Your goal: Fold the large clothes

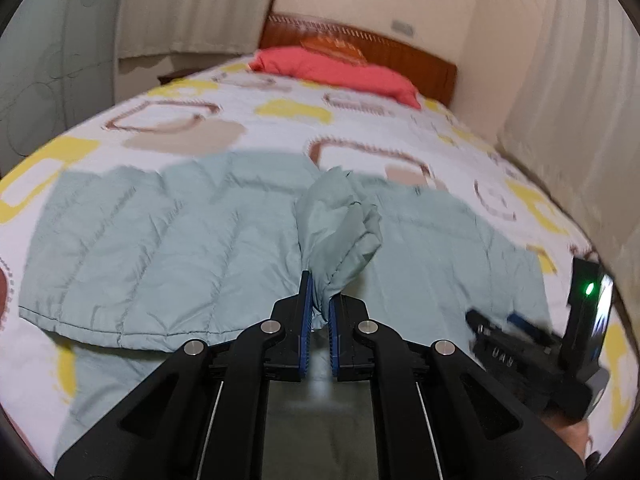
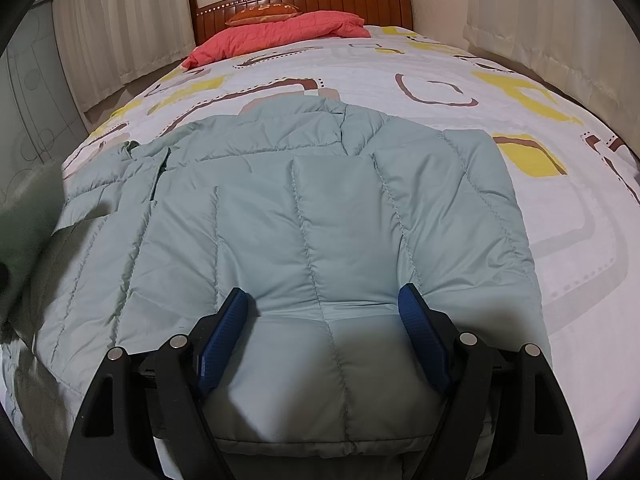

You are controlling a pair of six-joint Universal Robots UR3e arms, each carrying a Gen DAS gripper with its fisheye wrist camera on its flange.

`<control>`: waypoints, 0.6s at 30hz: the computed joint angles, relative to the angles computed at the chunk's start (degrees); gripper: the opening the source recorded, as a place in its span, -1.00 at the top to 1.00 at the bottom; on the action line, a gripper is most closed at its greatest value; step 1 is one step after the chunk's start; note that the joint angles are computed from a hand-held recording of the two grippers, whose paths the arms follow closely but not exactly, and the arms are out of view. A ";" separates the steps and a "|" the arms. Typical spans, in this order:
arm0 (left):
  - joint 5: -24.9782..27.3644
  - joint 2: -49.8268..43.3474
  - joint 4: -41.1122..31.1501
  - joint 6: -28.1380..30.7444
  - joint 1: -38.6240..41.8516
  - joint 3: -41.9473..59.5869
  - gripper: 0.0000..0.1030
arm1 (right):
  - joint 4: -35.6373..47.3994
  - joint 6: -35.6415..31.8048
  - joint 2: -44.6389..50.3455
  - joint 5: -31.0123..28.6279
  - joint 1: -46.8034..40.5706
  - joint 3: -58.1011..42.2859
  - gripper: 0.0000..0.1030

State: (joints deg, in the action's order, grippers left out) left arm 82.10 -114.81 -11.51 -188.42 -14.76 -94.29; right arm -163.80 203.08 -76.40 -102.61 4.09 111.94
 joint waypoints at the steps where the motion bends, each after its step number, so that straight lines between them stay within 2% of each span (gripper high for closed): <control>1: 0.57 0.01 -0.39 -0.05 -0.69 -0.52 0.86 | 0.00 0.00 0.00 0.00 0.00 0.00 -0.49; 4: 1.05 0.12 -0.13 0.89 -0.87 -2.08 0.78 | 0.12 -0.02 0.11 0.08 -0.05 -0.23 -0.50; 6: 0.12 1.15 -0.16 1.31 -0.28 -3.02 0.56 | 0.10 -0.15 -0.01 0.06 0.01 -0.03 -0.50; 8: -0.17 3.16 0.24 1.19 0.23 -4.89 0.23 | 0.30 -0.17 0.18 -0.04 0.09 -0.30 -0.51; 11: -2.47 8.05 -0.21 1.66 2.28 -9.16 -0.03 | 1.40 -0.10 0.46 -0.51 0.43 -1.18 -0.51; 15: -6.76 17.13 -0.87 3.42 8.60 -17.71 -0.18 | 5.01 0.36 0.68 -1.75 1.29 -3.47 -0.51; 18: -6.89 21.72 -0.77 5.88 13.57 -22.10 -0.19 | 9.15 2.15 -0.25 -2.19 2.50 -5.79 -0.51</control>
